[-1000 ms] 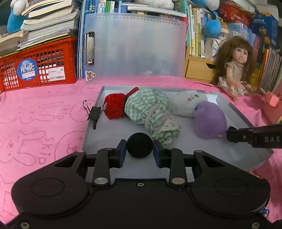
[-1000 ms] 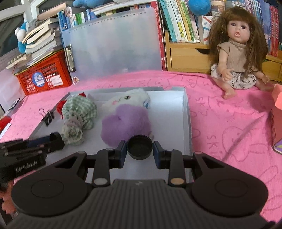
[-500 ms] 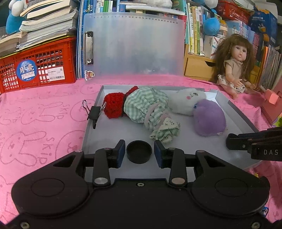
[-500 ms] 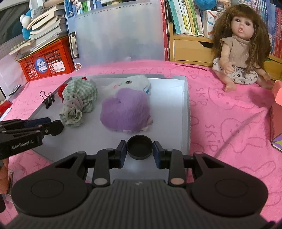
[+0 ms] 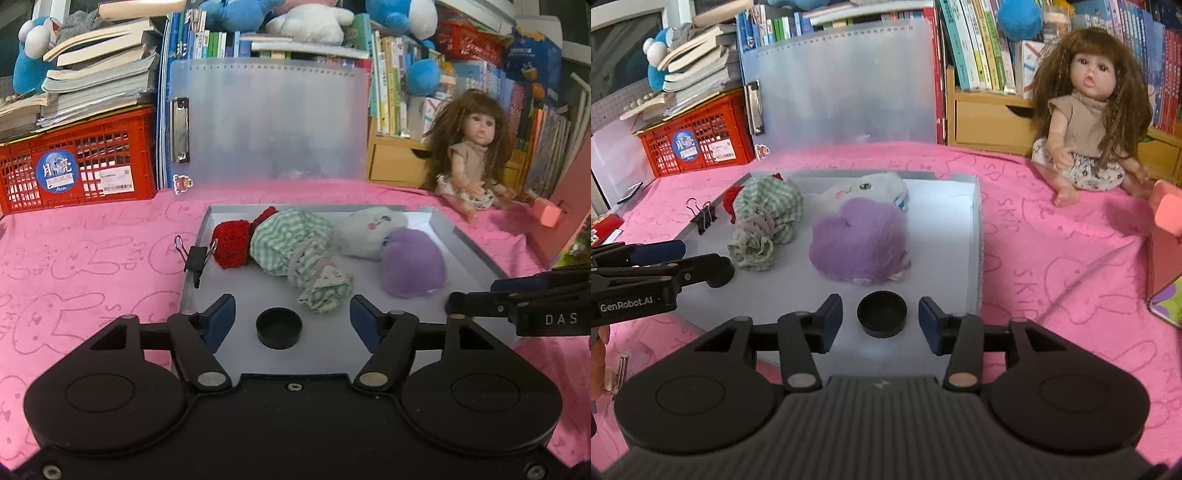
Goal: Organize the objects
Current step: 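Open both grippers to drop the black lids into the tray, then move left gripper to the silver hair clip while right gripper approaches a black lid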
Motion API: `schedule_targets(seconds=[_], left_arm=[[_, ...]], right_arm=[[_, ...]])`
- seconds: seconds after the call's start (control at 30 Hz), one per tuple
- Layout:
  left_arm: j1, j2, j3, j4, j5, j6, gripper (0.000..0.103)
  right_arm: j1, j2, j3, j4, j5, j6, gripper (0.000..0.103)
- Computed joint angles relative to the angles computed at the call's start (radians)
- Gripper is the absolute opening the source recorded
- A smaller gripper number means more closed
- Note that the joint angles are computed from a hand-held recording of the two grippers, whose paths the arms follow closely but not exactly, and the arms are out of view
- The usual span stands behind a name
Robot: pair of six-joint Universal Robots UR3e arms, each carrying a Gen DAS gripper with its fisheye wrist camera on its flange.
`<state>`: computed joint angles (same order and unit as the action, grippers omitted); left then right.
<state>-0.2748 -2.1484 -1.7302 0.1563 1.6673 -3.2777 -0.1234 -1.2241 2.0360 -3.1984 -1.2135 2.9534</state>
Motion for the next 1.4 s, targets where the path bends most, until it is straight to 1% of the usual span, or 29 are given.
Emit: schedule_targets(seconds=[0.13,0.37,0.77,1.0,1.1,1.17,1.27,1.4], left_arm=[[-0.002,0.051,-0.075,0.059,-0.016,0.005,0.073],[-0.014,0.147,-0.221,0.146,-0.014,0.024,0.077],[-0.026,0.267,-0.467,0.294,0.019,0.020,0.077],[-0.009,0.310,-0.578,0.317,0.030,-0.020,0.077],[-0.008,0.326,-0.619,0.328,0.021,-0.035,0.072],[-0.014,0.334,-0.638,0.335,0.021,-0.045,0.065],[-0.030,0.347,-0.655,0.333,0.030,-0.056,0.058],[-0.047,0.364,-0.670,0.322,0.028,-0.061,0.053]], right_arm=[[-0.019,-0.048,0.058,-0.032,0.024,-0.015,0.067],[-0.050,-0.120,0.159,-0.081,0.058,-0.042,0.070],[-0.112,-0.224,0.356,-0.188,0.096,-0.106,0.074],[-0.163,-0.247,0.447,-0.238,0.123,-0.138,0.076],[-0.185,-0.254,0.479,-0.247,0.136,-0.150,0.076],[-0.199,-0.256,0.500,-0.255,0.145,-0.161,0.076],[-0.219,-0.263,0.530,-0.258,0.160,-0.181,0.077],[-0.246,-0.268,0.570,-0.276,0.183,-0.206,0.079]])
